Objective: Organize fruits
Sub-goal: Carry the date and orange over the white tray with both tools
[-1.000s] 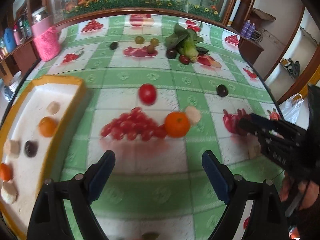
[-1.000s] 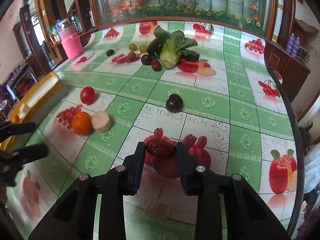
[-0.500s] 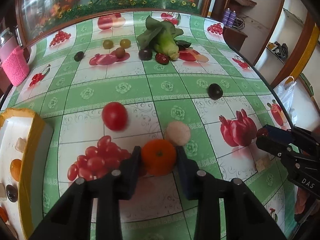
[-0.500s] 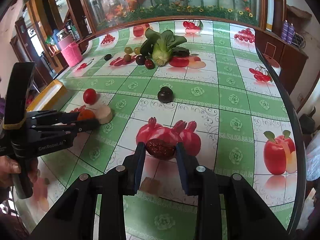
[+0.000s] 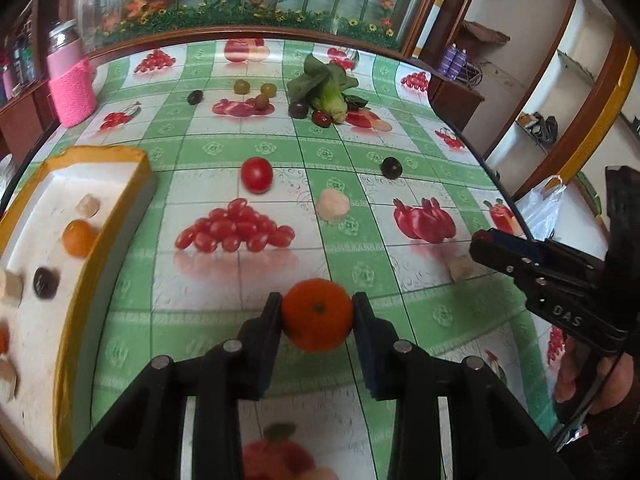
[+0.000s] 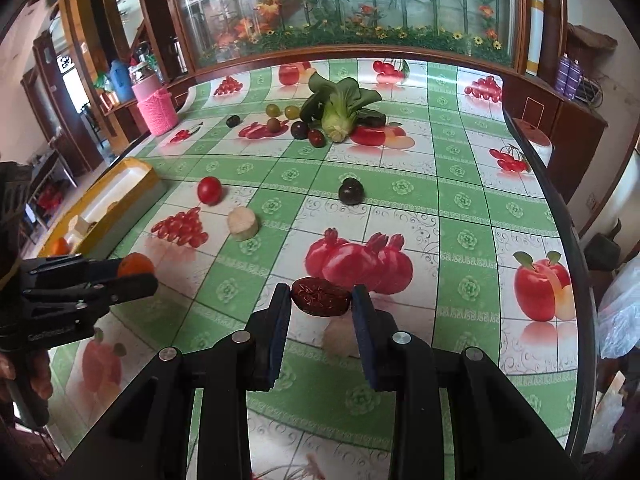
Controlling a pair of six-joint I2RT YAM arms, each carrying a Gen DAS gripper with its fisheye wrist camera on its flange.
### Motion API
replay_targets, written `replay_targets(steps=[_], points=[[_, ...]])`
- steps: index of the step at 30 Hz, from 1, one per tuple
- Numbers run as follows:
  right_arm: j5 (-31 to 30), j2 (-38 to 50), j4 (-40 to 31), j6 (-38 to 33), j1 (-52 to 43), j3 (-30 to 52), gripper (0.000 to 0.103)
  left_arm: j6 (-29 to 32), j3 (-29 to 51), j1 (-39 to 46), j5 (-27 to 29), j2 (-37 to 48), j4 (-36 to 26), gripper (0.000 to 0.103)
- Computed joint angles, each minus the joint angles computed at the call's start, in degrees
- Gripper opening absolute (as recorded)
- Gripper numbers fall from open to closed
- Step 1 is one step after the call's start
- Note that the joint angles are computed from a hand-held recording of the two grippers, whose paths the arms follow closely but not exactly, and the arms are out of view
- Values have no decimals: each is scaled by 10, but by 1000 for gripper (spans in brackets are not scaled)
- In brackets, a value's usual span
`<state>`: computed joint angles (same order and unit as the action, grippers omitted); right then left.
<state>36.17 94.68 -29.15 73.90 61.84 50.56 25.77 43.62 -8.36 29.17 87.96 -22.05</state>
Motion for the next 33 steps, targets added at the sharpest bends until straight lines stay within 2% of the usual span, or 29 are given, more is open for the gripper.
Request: replay_targets(steps=[7, 12, 24, 33], points=[[-8, 52, -21, 11, 28, 61, 30, 49, -11, 94, 42, -62, -65, 38], [-17, 92, -19, -19, 27, 121, 30, 90, 5, 163, 71, -68, -106, 38], [-41, 213, -21, -146, 2, 320, 30, 173, 94, 323, 105, 6, -166, 38], [-57, 347, -77, -256, -13, 560, 30, 185, 187, 406, 90, 95, -159, 38]])
